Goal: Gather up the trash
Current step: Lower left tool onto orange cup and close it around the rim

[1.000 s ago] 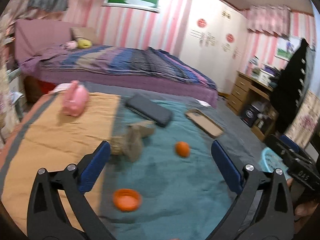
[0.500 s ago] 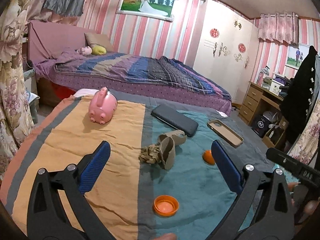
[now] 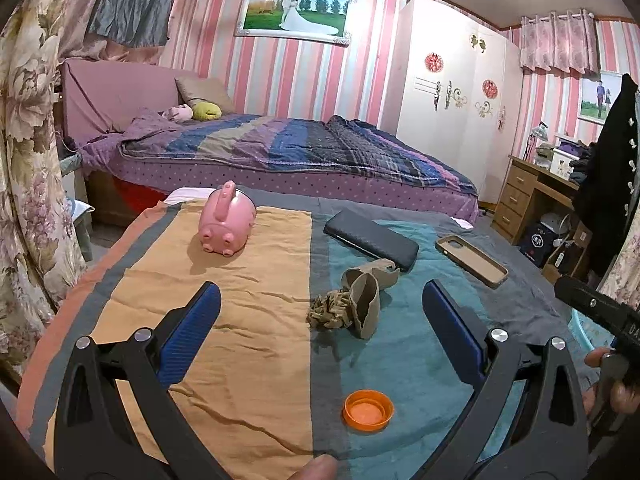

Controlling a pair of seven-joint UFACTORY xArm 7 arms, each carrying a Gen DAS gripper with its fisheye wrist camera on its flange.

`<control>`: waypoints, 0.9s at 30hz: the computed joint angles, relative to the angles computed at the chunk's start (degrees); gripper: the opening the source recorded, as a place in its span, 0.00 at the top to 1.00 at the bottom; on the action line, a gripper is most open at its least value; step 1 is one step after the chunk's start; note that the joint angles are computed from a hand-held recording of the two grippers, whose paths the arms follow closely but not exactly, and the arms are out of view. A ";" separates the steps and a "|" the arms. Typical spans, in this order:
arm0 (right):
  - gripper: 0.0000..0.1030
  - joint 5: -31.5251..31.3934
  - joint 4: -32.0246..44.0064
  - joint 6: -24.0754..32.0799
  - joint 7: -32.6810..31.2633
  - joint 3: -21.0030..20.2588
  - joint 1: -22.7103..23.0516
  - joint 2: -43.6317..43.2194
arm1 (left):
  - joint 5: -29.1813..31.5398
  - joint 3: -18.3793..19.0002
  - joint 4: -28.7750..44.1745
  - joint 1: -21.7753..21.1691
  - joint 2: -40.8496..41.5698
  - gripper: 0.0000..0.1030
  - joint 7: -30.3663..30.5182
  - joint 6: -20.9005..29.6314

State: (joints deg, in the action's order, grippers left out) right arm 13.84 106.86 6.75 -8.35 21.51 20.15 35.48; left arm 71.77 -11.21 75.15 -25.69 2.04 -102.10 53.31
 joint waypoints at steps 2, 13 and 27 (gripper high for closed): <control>0.04 -1.61 0.41 0.30 1.57 -2.99 2.17 -0.28 | -1.13 0.22 -0.23 0.32 -0.14 0.05 0.51 -1.43; 0.04 -12.38 4.53 8.28 14.55 -15.10 10.58 0.39 | -6.98 0.18 -2.13 0.98 0.09 0.05 3.20 -4.29; 0.04 -10.24 5.22 10.13 10.31 -9.48 6.82 1.20 | -23.37 2.86 5.52 -2.14 9.80 0.13 20.38 -6.48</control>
